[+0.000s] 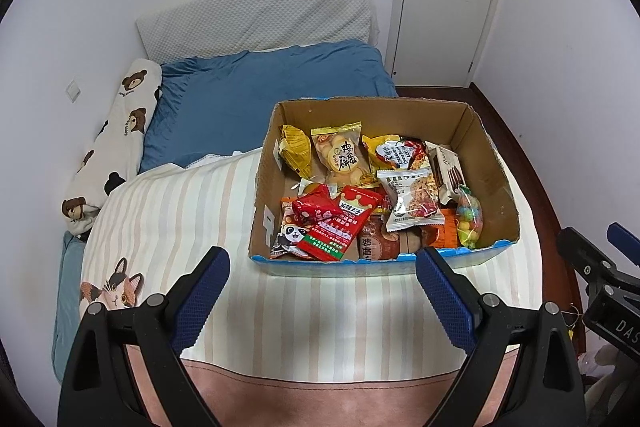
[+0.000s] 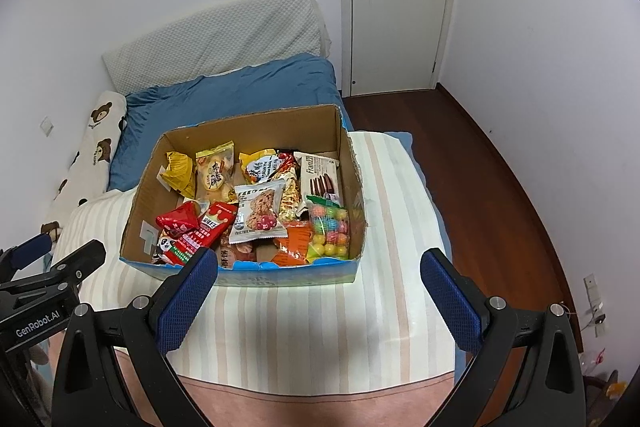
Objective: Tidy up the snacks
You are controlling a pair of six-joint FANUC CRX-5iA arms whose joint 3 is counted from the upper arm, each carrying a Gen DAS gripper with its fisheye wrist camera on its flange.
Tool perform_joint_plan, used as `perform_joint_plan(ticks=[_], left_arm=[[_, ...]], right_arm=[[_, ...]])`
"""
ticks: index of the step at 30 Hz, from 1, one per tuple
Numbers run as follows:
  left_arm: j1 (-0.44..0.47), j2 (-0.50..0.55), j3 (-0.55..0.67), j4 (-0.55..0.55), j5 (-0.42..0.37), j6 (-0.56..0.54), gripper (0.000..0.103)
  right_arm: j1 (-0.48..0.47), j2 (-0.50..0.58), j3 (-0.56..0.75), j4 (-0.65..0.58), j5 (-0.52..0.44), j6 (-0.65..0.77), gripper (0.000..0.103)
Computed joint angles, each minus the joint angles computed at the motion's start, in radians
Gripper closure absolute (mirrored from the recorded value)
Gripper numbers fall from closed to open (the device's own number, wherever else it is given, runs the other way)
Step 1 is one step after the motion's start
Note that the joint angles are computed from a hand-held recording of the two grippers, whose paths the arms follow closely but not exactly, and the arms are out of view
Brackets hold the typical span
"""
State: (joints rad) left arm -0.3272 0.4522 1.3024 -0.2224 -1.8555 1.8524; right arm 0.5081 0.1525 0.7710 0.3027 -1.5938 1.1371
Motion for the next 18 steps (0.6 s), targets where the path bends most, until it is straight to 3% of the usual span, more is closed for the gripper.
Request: perform_joint_plan(ticks=[18], left_arm=[[-0.001,-0.022,-0.038,0.017,0.018,0.010,0.007]], right_arm=[[0.011,-0.006,0.010,0.011,-0.010,-0.002,0.000]])
